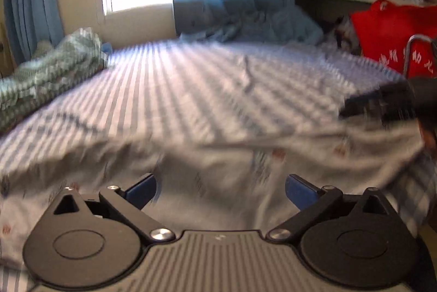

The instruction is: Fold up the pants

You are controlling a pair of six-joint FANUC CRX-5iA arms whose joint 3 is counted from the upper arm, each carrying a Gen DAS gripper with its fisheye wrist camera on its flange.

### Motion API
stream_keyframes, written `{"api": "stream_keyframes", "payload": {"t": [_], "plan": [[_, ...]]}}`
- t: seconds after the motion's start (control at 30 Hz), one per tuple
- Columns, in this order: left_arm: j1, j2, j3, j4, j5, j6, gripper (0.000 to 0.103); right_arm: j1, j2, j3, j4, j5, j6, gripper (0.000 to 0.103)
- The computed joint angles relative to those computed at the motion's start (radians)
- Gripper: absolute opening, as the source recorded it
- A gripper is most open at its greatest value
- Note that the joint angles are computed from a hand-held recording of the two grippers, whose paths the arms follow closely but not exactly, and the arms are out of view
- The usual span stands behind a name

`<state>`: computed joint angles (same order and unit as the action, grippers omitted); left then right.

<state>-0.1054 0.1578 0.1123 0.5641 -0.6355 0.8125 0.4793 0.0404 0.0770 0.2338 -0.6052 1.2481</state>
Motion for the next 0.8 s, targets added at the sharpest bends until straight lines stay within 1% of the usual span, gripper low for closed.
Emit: {"api": "stream_keyframes", "payload": {"t": [0.03,0.07,0.1,0.13,0.17,0.2,0.23,0.27,0.33,0.37,0.43,0.47,0.5,0.57,0.6,0.63,0.67,0.7,0.73,0.77,0.8], "plan": [[-0.031,0.000,-0.005,-0.046,0.067,0.060,0.103,0.016,-0.020,-0.038,0.038,0.021,-0.033,0.048],[-0.060,0.016,0.026,-0.141,0.085,0.173,0.103,0.037,-0.032,-0.084,0.129,0.028,-0.105,0.049],[-0.079,0.041,0.066,-0.200,0.053,0.250,0.102,0.053,-0.032,-0.115,0.224,0.010,-0.177,0.049],[-0.091,0.062,0.089,-0.223,0.013,0.274,0.102,0.058,-0.032,-0.147,0.307,-0.007,-0.243,0.049],[-0.104,0.081,0.116,-0.278,-0.036,0.298,0.102,0.052,-0.039,-0.198,0.403,-0.018,-0.335,0.049],[-0.119,0.095,0.149,-0.360,-0.086,0.344,0.102,0.042,-0.046,-0.241,0.490,-0.035,-0.433,0.049],[-0.122,0.092,0.141,-0.390,-0.093,0.359,0.102,0.027,-0.061,-0.286,0.558,-0.050,-0.515,0.049],[-0.115,0.070,0.104,-0.367,-0.065,0.359,0.102,0.011,-0.083,-0.329,0.614,-0.061,-0.589,0.050],[-0.097,0.070,0.121,-0.351,-0.121,0.341,0.102,-0.023,-0.135,-0.419,0.756,-0.100,-0.748,0.051],[-0.090,0.064,0.121,-0.352,-0.132,0.336,0.102,-0.041,-0.166,-0.468,0.830,-0.130,-0.836,0.055],[-0.085,0.060,0.134,-0.353,-0.152,0.333,0.102,-0.061,-0.214,-0.508,0.853,-0.163,-0.900,0.056],[-0.084,0.057,0.132,-0.331,-0.140,0.317,0.102,-0.067,-0.233,-0.526,0.865,-0.175,-0.924,0.056],[-0.089,0.054,0.125,-0.303,-0.110,0.298,0.102,-0.071,-0.252,-0.547,0.894,-0.183,-0.957,0.057],[-0.114,0.072,0.141,-0.273,-0.059,0.277,0.102,-0.073,-0.280,-0.583,0.920,-0.169,-1.003,0.064],[-0.137,0.096,0.173,-0.291,-0.045,0.296,0.102,-0.074,-0.286,-0.598,0.916,-0.151,-0.998,0.067],[-0.155,0.121,0.203,-0.300,-0.044,0.301,0.102,-0.068,-0.276,-0.600,0.911,-0.167,-0.986,0.072],[-0.176,0.157,0.254,-0.330,-0.075,0.304,0.102,-0.061,-0.254,-0.598,0.917,-0.203,-0.987,0.073],[-0.204,0.202,0.330,-0.411,-0.133,0.328,0.102,-0.074,-0.258,-0.626,0.962,-0.192,-1.040,0.076],[-0.232,0.239,0.400,-0.510,-0.192,0.372,0.102,-0.088,-0.275,-0.659,1.009,-0.174,-1.125,0.084],[-0.250,0.255,0.428,-0.562,-0.215,0.394,0.103,-0.087,-0.283,-0.663,1.004,-0.190,-1.170,0.085],[-0.256,0.245,0.415,-0.572,-0.190,0.409,0.102,-0.088,-0.300,-0.674,1.013,-0.201,-1.211,0.085]]}}
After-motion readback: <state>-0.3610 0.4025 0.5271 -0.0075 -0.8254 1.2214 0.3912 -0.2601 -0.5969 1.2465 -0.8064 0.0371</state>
